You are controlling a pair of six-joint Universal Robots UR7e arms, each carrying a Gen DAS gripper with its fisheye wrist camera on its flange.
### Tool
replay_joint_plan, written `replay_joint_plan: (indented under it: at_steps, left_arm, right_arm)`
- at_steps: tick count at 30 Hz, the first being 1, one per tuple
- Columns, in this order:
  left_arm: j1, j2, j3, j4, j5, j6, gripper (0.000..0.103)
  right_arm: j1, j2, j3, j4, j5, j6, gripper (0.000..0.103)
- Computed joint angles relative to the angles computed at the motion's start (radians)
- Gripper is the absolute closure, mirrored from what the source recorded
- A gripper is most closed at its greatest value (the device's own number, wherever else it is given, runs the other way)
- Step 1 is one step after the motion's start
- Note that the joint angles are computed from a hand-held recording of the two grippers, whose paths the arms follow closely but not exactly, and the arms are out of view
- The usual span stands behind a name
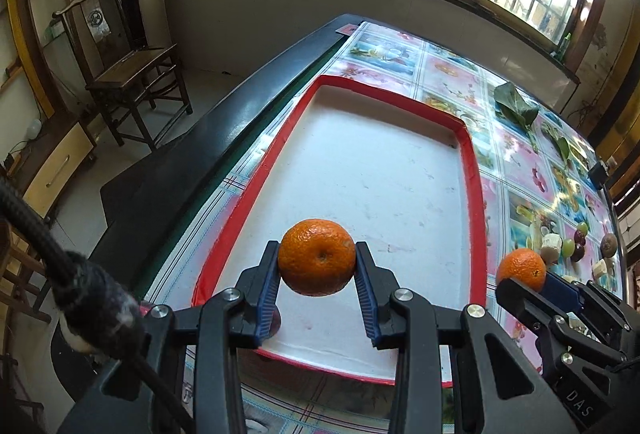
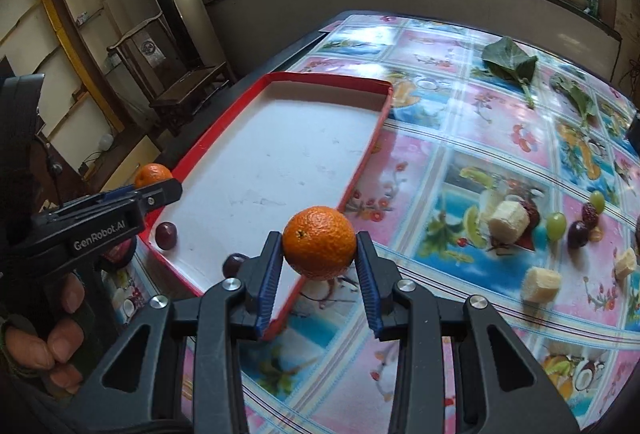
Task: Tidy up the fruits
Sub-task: 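Carry both held oranges over the red tray with both grippers, then open the right gripper to drop its orange while the left releases its orange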
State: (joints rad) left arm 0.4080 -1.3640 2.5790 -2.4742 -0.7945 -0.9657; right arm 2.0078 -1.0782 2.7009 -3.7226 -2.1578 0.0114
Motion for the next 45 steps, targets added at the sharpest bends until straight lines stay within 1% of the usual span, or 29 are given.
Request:
replay_joint_plan:
  at_steps: [3,7,11,17,19,24,28,30,32,36,39,45]
  left_arm:
    - [0.030,0.017,-0.004,-0.027,-0.005,0.021,0.068]
    - [0.074,0.039,-0.006,-0.065,-0.019,0.055,0.068]
    - [0.109,0.069,-0.011,-0.111,-0.040,0.109,0.068]
    - [0.131,0.124,-0.023,-0.150,-0.067,0.164,0.067]
    - [0.145,0.128,-0.024,-0.157,-0.076,0.172,0.067]
    - [0.140,0.128,-0.026,-0.144,-0.061,0.181,0.066]
    - [0.148,0.117,-0.029,-0.138,-0.074,0.189,0.066]
    - [0.143,0.107,-0.030,-0.128,-0.073,0.186,0.064]
    - [0.129,0.097,-0.030,-0.111,-0.064,0.177,0.061]
    - [0.087,0.075,-0.021,-0.091,-0.049,0.144,0.053]
    - [0.057,0.069,-0.019,-0.068,-0.041,0.109,0.052]
    - [-0.008,0.068,-0.016,-0.043,-0.047,0.055,0.052]
  right_arm:
    - [-0.010,0.048,-0.054,0.024,0.038,-0.024,0.064]
    - [-0.022,0.111,-0.107,0.056,0.048,-0.035,0.064]
    - [-0.051,0.146,-0.124,0.075,0.061,-0.041,0.064]
    - [-0.063,0.173,-0.142,0.104,0.047,-0.045,0.064]
    - [-0.062,0.182,-0.147,0.108,0.040,-0.053,0.064]
    - [-0.054,0.200,-0.148,0.091,0.023,-0.073,0.064]
    - [-0.046,0.196,-0.146,0.100,0.019,-0.076,0.064]
    - [-0.037,0.184,-0.140,0.110,0.011,-0.071,0.062]
    - [-0.031,0.166,-0.124,0.099,0.013,-0.068,0.058]
    - [-0.022,0.111,-0.086,0.088,0.017,-0.058,0.058]
    - [-0.022,0.068,-0.049,0.070,0.010,-0.048,0.056]
    - [-0.041,-0.018,0.032,0.043,0.000,-0.028,0.056]
